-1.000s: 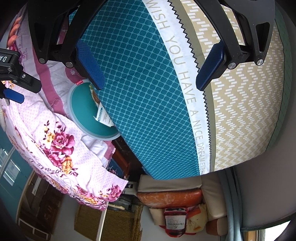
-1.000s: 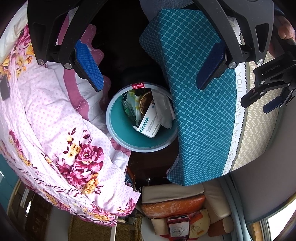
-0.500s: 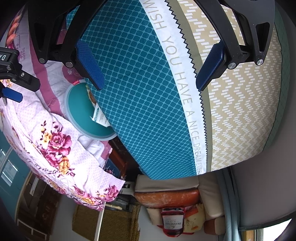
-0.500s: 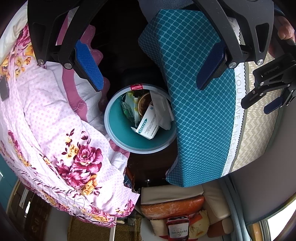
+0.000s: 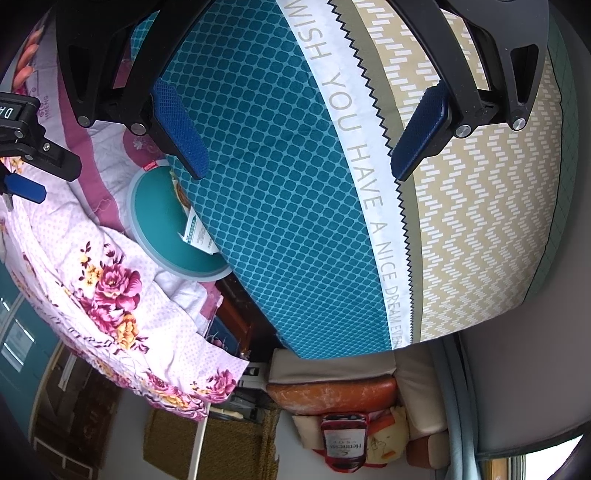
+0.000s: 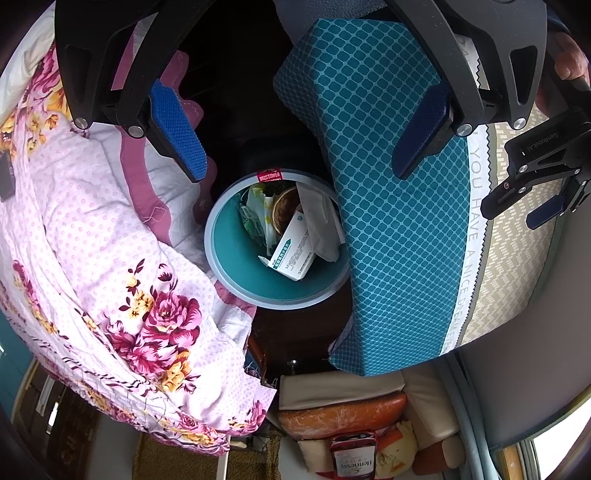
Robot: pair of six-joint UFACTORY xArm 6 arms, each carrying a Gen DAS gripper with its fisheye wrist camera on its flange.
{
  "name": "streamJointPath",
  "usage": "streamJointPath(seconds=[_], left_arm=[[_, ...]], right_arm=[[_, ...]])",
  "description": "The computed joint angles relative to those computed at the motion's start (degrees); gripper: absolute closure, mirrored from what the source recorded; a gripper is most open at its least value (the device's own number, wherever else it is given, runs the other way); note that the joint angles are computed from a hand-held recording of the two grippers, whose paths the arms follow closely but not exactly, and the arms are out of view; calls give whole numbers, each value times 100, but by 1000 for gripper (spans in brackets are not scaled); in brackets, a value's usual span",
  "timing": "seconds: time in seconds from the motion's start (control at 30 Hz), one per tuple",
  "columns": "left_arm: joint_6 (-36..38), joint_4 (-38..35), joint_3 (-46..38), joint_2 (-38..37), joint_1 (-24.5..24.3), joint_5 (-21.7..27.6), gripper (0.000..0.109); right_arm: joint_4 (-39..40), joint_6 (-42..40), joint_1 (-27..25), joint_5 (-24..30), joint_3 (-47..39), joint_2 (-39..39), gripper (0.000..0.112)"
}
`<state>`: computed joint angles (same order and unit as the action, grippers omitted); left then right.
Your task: Collect trash
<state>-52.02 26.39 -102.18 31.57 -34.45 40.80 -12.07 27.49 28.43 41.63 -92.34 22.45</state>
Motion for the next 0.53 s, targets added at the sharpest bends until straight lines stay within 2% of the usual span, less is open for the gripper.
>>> streamJointPath(seconds=[0.23,0.53], left_arm=[[10,-24,47,-16,-1,-36,10],[-59,97,-69,34,-55,245,10]], right_arm=[[-16,12,7,6,-9,6,16],[-46,-16,-3,22,0,-2,16]])
